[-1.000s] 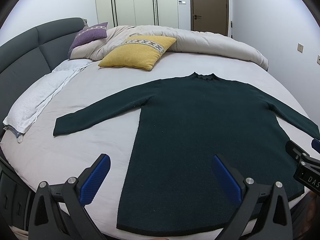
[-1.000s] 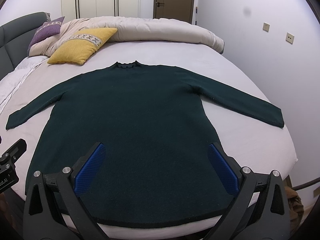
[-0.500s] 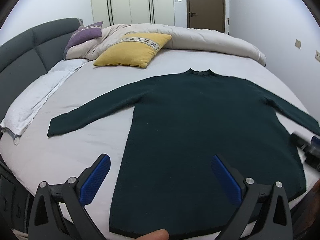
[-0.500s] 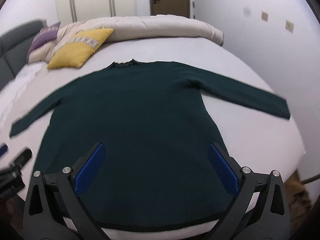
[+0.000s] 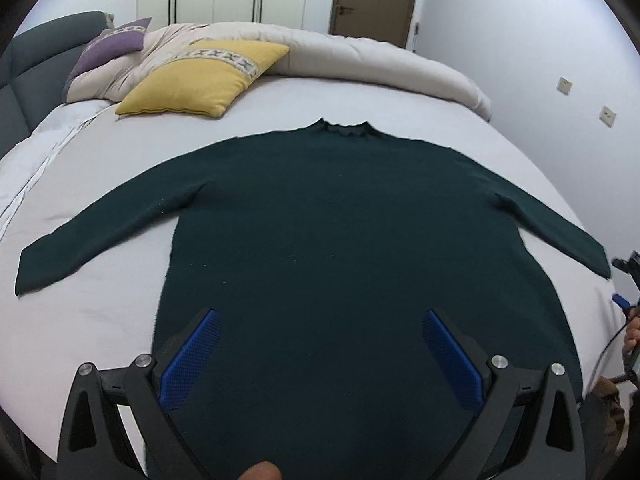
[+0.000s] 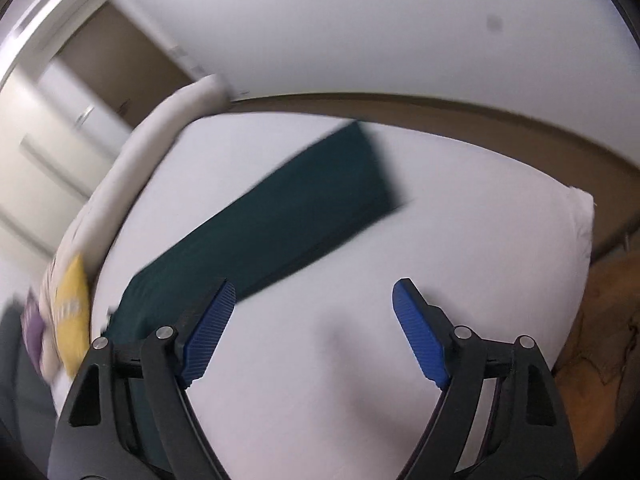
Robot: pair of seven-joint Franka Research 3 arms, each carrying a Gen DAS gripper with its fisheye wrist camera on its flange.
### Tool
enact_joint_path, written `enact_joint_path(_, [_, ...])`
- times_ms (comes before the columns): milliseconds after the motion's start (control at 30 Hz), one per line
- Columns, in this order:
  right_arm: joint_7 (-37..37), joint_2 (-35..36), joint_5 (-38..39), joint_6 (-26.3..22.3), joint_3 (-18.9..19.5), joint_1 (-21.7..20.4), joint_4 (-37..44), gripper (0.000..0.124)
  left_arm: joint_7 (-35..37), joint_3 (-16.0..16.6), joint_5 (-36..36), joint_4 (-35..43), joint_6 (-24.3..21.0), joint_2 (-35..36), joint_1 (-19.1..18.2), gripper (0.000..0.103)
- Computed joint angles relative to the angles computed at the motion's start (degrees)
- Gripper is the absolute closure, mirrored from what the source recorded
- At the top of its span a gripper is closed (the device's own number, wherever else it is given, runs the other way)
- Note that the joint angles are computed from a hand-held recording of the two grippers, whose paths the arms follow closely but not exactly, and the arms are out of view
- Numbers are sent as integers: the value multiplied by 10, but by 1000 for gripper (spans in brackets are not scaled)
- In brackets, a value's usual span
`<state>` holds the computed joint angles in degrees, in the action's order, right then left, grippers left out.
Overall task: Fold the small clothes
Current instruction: 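Grasp the sweater sleeve cuff with the right gripper and lift it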
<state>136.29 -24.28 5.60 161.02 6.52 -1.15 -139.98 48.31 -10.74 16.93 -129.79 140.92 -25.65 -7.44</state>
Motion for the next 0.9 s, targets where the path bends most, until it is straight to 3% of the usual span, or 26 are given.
enact_joint_path(100, [-35,39,33,23,-35,14,12,47,25,-1,-9,35,-29,41,-11,0])
enact_joint_path(200, [-49,77,29,55,-34,10,38,51,14,4,-21,29,9,46,-12,0])
enact_joint_path(300, [-77,126,58,62,-51,27,77,82,29,18,-54,37,22,60,-18,0])
enact_joint_path(400, [-89,172,60,39,-63,28,131,113,49,35,-103,40,49,74,-24,2])
enact_joint_path(467, [-91,190,57,25,-67,29,162,116,59,41,-123,37,64,75,-23,6])
enact_joint_path(567, [-61,195,-10,9,-60,29,192,117,80,54,-160,24,84,70,-24,13])
enact_joint_path(667, [-73,214,-39,-15,-49,50,258,117,111,73,-209,14,102,66,-31,21])
enact_joint_path(800, [-135,305,-53,-64,-30,108,423,117,131,84,-241,1,119,57,-21,22])
enact_joint_path(900, [-190,403,-63,-105,-14,165,573,118,162,110,-292,-18,138,47,-30,22])
